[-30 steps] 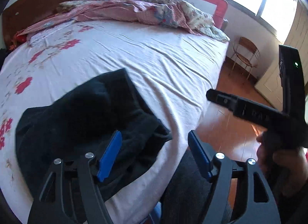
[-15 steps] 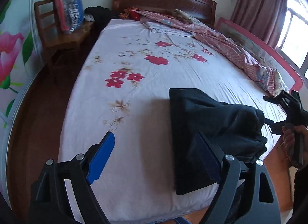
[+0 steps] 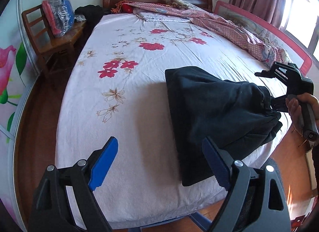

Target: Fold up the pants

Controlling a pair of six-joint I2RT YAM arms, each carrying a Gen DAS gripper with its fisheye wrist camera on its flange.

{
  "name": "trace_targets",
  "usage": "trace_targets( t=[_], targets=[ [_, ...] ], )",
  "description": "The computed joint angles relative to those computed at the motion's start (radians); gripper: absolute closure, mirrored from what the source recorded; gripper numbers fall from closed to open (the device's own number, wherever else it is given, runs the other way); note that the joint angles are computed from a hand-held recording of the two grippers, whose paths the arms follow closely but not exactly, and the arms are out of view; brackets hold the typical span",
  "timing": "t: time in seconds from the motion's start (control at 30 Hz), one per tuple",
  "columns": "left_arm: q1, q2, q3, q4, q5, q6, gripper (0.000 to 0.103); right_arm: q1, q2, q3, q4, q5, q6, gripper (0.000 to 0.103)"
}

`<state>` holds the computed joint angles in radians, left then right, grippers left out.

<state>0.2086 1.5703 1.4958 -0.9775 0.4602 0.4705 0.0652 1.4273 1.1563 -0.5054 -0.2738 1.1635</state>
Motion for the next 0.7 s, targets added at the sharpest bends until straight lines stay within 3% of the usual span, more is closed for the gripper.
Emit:
trace_targets(
  t=[0.03, 0.07, 0.27, 0.43, 0.53, 0.6, 0.63, 0.7],
  targets=[
    [0.001, 0.008, 0.007, -0.008, 0.003, -0.001, 0.016, -0.001, 0.017, 0.009, -0.015, -0.009, -0.023, 0.090],
    [0.002, 0.014, 0.014, -0.013, 0.002, -0.005, 0.016, 0.002, 0.028, 0.018, -0.025, -0.008, -0.056, 0.096],
    [0.017, 0.014, 0.027, -0.002, 0.012, -0.028, 0.016, 0.137, -0.037, 0.125, -0.095, 0.248, -0.301, 0.096],
    [0.028, 0.014, 0.039, 0.015, 0.024, -0.060, 0.016, 0.229, -0.193, 0.061, 0.086, 0.397, -0.459, 0.096],
    [0.028, 0.016, 0.044, 0.011, 0.023, -0.059, 0.013, 0.165, -0.187, 0.023, 0.041, 0.400, -0.449, 0.096],
    [0.023, 0.021, 0.046, 0.003, 0.020, -0.055, 0.013, 0.016, -0.087, -0.028, -0.017, 0.163, -0.362, 0.088],
    [0.020, 0.027, 0.053, -0.009, 0.021, -0.051, 0.013, -0.010, -0.051, -0.044, -0.091, 0.155, -0.324, 0.070],
    [0.018, 0.025, 0.057, -0.020, 0.018, -0.042, 0.013, -0.046, -0.126, -0.146, -0.001, 0.095, -0.255, 0.069]
  ],
)
